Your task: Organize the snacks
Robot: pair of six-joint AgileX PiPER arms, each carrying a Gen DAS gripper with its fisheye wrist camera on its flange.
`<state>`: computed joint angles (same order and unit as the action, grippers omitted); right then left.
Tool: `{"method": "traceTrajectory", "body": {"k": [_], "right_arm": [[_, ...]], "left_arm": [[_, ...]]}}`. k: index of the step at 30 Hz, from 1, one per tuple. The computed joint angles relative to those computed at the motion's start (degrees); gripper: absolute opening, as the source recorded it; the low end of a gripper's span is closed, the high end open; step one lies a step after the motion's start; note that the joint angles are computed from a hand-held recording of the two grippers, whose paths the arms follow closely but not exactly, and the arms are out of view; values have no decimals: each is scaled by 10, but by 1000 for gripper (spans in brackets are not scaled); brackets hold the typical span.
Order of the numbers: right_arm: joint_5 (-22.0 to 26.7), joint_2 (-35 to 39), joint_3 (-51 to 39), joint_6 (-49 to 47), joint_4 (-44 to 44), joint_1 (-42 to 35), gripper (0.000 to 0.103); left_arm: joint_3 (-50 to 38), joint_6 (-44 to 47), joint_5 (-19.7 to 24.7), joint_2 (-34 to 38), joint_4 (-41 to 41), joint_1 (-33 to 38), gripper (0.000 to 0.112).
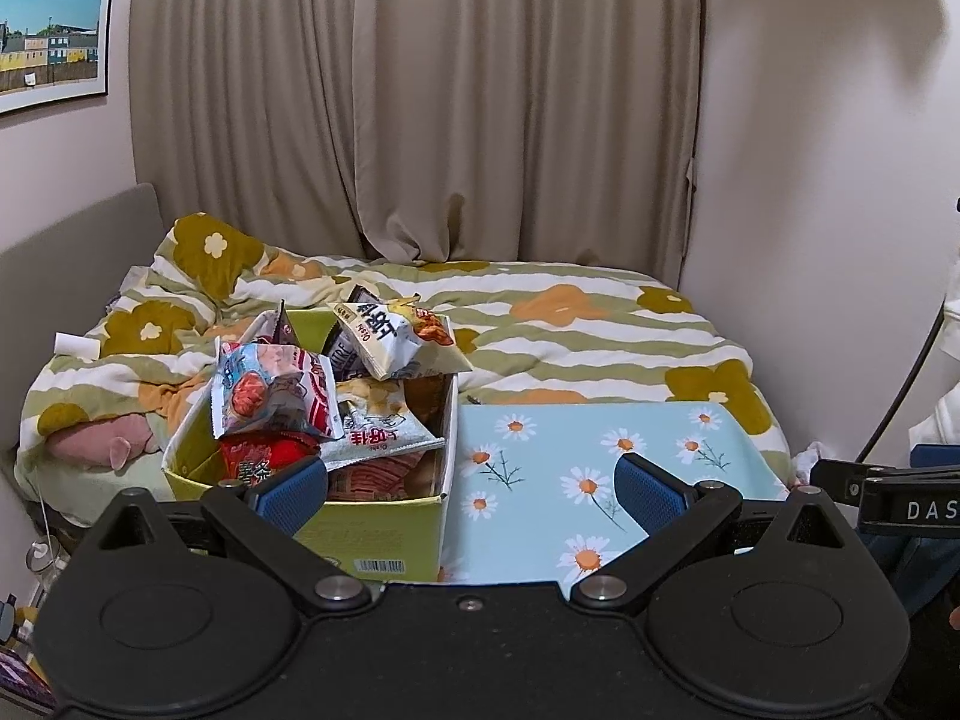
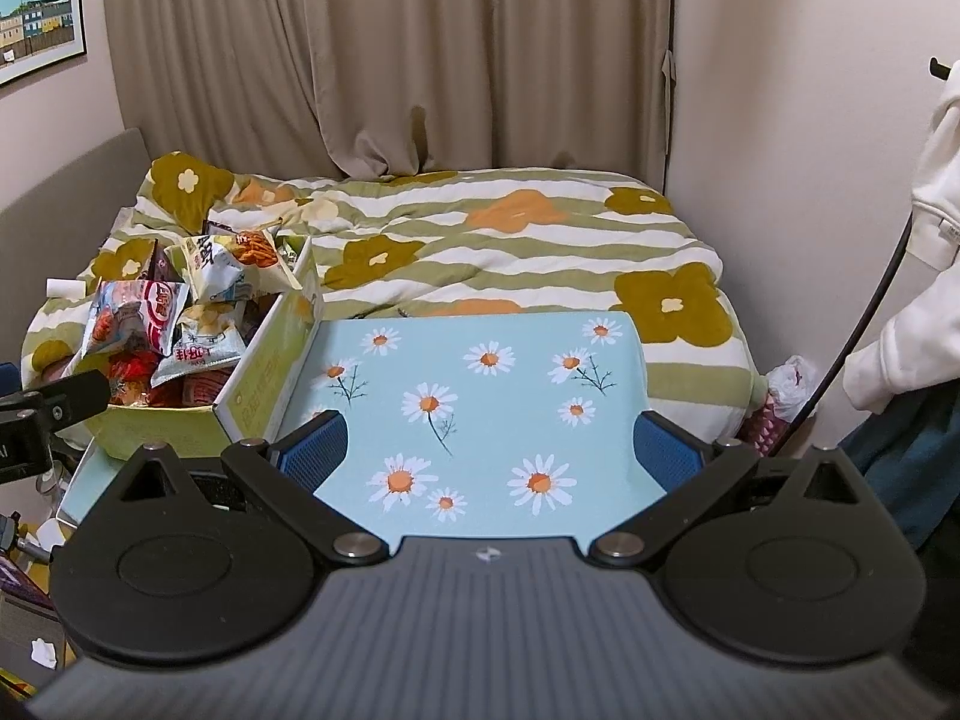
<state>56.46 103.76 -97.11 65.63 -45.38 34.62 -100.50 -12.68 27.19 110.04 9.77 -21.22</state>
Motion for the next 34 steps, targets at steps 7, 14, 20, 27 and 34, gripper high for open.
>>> {"method": "traceTrajectory", "body": {"k": [7, 14, 20, 27, 34], "right_arm": [[0, 1, -2, -3, 2, -2, 103], [0, 2, 0, -2, 3, -1, 103], [0, 1, 3, 4, 1, 0, 103], [1, 3, 1, 4, 3, -1, 103], [2, 3, -1, 2, 3, -1, 103]], "left_arm": [[7, 7, -2, -5, -11, 5, 103], [10, 10, -2, -7, -16, 6, 103], [16, -58, 0, -7, 76, -9, 103], [31, -75, -23, -16, 86, -4, 103], [28, -42, -32, -13, 38, 13, 103]]}}
